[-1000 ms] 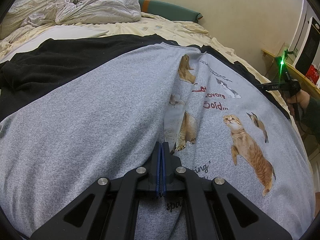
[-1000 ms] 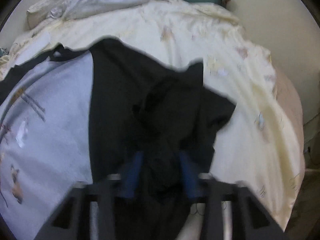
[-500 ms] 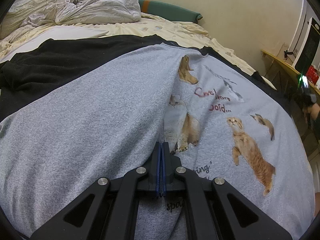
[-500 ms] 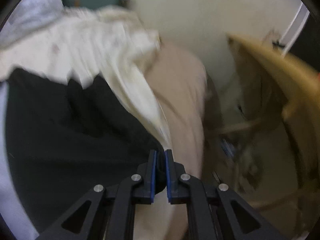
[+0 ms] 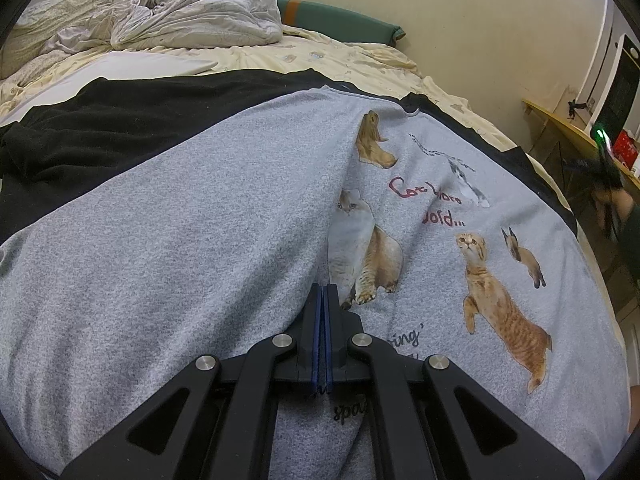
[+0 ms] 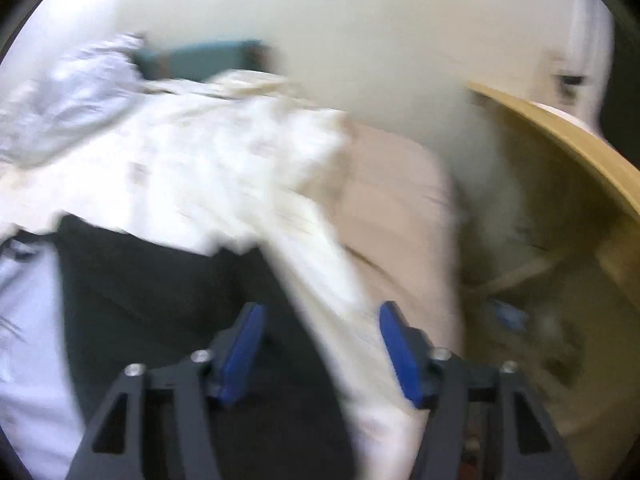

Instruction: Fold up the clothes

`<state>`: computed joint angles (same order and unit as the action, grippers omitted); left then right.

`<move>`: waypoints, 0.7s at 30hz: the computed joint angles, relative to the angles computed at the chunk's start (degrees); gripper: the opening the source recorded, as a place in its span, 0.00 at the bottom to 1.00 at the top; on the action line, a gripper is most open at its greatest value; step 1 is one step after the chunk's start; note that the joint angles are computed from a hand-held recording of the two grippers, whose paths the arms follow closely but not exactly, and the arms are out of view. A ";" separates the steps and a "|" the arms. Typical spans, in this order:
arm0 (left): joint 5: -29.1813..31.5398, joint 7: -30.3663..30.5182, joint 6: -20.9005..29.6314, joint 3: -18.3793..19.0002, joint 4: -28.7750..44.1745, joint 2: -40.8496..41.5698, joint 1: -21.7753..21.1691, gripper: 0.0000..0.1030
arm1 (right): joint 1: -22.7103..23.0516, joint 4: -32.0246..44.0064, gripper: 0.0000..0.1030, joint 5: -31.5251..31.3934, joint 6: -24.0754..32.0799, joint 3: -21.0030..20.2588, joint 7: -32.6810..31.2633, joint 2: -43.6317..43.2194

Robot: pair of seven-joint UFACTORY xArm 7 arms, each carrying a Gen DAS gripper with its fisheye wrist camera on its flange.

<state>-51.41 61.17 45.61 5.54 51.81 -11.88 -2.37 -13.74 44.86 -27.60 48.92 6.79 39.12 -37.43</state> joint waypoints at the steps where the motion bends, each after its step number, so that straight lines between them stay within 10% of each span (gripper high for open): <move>1: 0.00 -0.04 -0.05 -0.04 -0.02 0.01 -0.01 0.01 | 0.45 2.10 0.60 0.33 -0.79 -0.61 -1.54 3.58; 5: -0.17 0.05 -0.12 -0.09 0.14 0.29 -0.02 0.01 | 1.42 8.83 0.27 1.24 0.05 -3.69 -7.88 15.11; 21: -0.73 0.24 -0.76 -0.32 -0.05 0.42 -0.14 0.01 | 2.76 7.48 0.42 7.21 -4.67 -8.04 -15.28 17.25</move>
